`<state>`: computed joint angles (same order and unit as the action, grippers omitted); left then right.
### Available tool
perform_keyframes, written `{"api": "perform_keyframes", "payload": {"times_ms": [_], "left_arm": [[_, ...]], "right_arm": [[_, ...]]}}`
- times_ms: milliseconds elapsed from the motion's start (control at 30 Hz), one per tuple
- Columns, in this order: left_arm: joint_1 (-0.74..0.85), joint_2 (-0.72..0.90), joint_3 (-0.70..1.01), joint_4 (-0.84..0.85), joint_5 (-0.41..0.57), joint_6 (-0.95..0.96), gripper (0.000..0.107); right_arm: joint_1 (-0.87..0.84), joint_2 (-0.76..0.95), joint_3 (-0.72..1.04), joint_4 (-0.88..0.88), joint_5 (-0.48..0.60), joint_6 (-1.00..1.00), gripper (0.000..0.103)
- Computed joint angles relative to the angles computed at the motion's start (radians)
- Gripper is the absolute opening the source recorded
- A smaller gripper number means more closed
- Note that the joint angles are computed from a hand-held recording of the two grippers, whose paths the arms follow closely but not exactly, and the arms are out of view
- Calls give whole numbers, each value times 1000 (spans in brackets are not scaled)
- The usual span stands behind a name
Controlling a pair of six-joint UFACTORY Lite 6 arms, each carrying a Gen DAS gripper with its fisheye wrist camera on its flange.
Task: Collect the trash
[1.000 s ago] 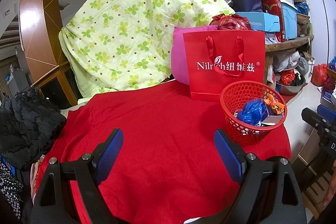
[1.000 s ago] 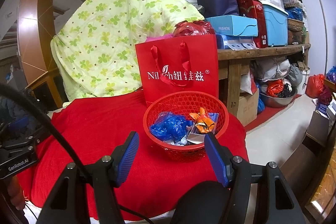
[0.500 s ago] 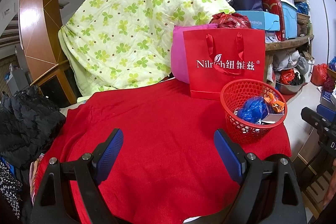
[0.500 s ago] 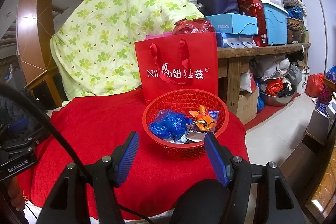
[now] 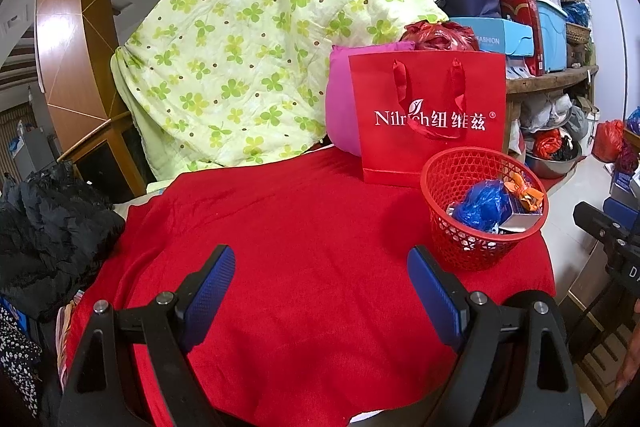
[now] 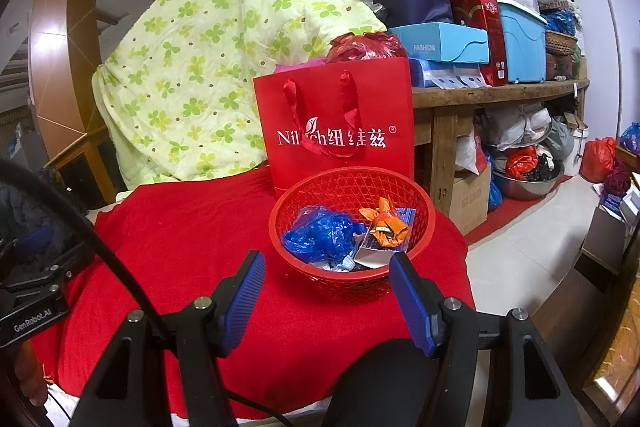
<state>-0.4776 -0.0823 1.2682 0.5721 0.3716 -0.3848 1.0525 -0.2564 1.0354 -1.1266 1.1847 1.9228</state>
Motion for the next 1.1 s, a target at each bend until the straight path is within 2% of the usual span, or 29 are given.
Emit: {"api": "perform_keyframes", "payload": {"times_ms": [1100], "left_arm": [[-17,12,-2,18,17,2,88]], "right_arm": [[-26,-26,-27,15,-17,20,69]]}}
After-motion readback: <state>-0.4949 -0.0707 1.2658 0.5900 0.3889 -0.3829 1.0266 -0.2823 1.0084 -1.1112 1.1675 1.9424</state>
